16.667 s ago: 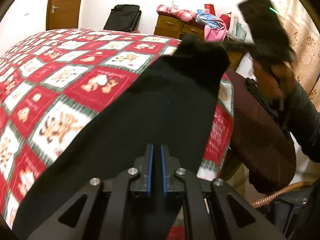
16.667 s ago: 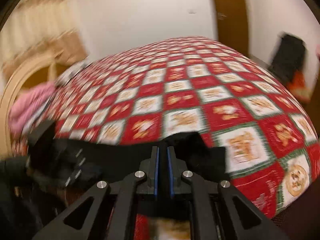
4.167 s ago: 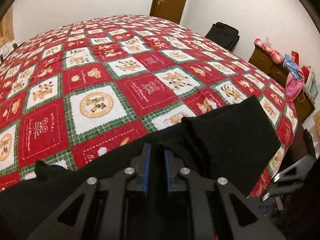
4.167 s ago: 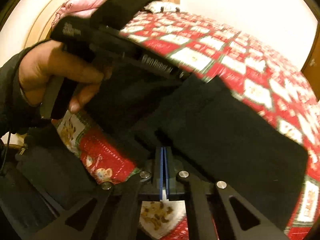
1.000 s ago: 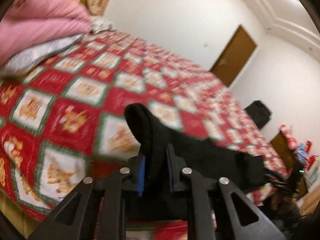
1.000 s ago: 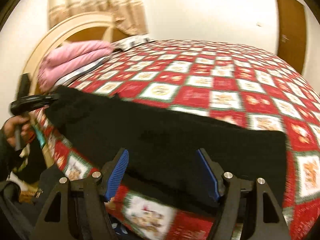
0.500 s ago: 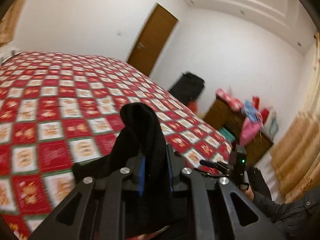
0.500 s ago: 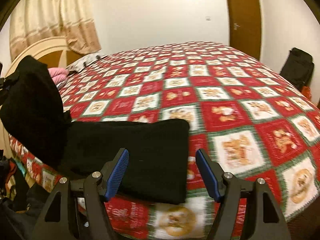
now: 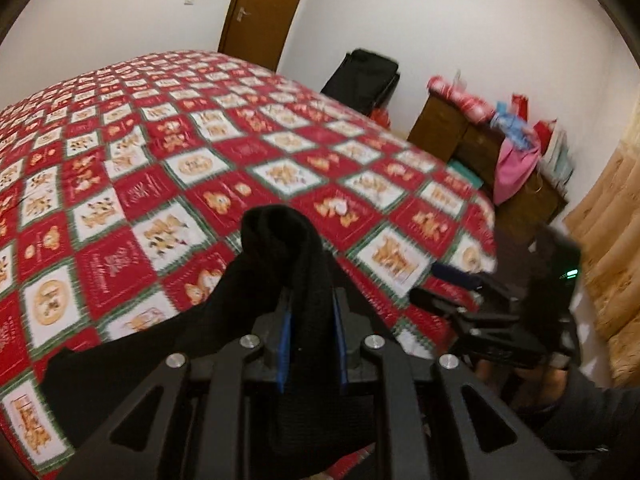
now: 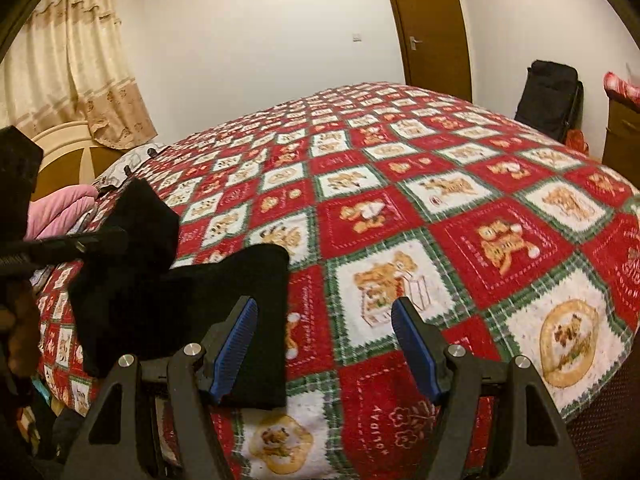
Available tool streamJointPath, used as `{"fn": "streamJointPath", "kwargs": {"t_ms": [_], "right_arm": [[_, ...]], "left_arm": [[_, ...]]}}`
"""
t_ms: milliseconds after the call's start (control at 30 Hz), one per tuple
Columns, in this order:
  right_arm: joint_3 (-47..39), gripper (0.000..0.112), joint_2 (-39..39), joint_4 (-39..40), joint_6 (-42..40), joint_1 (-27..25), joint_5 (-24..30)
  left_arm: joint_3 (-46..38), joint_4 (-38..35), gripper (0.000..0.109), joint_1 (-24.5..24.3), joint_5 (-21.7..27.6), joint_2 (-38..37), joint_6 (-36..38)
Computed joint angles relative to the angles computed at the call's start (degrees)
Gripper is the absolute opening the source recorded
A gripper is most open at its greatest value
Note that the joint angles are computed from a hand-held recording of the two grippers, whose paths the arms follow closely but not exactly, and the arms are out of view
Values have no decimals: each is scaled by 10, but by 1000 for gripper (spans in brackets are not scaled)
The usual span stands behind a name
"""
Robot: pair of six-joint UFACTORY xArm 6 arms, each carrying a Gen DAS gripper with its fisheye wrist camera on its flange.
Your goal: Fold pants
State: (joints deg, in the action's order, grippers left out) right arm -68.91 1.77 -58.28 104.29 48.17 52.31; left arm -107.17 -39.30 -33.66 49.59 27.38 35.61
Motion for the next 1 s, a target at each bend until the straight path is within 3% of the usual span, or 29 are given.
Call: {"fn": "streamJointPath", "kwargs": {"t_ms": [133,233,300,333,367,467,567,667,700,767,833,867,933,1000], "right_arm": [[10,71,1,0,14,-4,-7],[18,71,-1,-7,33,-4,-2],[23,71,-5,-12,47,-4,-2],[25,71,-7,-18,53,-4,-6],[23,71,-7,-25,55,-4,-13],[-1,71,5,-64,43,5,-47],[-76,71,61,-59,-47,11,-79],[-139,71,123,-7,-151,-9,-191],[-162,71,145,30,-195,-12,-191],[-209,71,183,102,-251,-9,-120],[-216,71,191,155,-264,-12,-51],[-198,70,180,156,-254,-15,-43],[-142,71,147,165,-219,-29,-55],[-89,71,113,165,-179,-44,-114]], "left_arm": [[-6,11,24,-18,-2,16,1],[25,-60,26,-19,-11,-13,61],[54,-102,44,-14,-27,-43,100],[72,-104,63,-13,-49,-59,108],[93,-102,76,-10,-77,-76,110],[129,-87,77,14,-103,-100,101],[162,-58,77,38,-137,-109,67],[195,19,77,55,-187,-109,0],[199,29,77,58,-194,-107,-11],[215,37,78,68,-213,-107,-30],[221,37,84,76,-218,-105,-47],[228,44,89,77,-230,-105,-54],[243,93,94,73,-265,-104,-87],[250,171,94,69,-289,-99,-134]]}}
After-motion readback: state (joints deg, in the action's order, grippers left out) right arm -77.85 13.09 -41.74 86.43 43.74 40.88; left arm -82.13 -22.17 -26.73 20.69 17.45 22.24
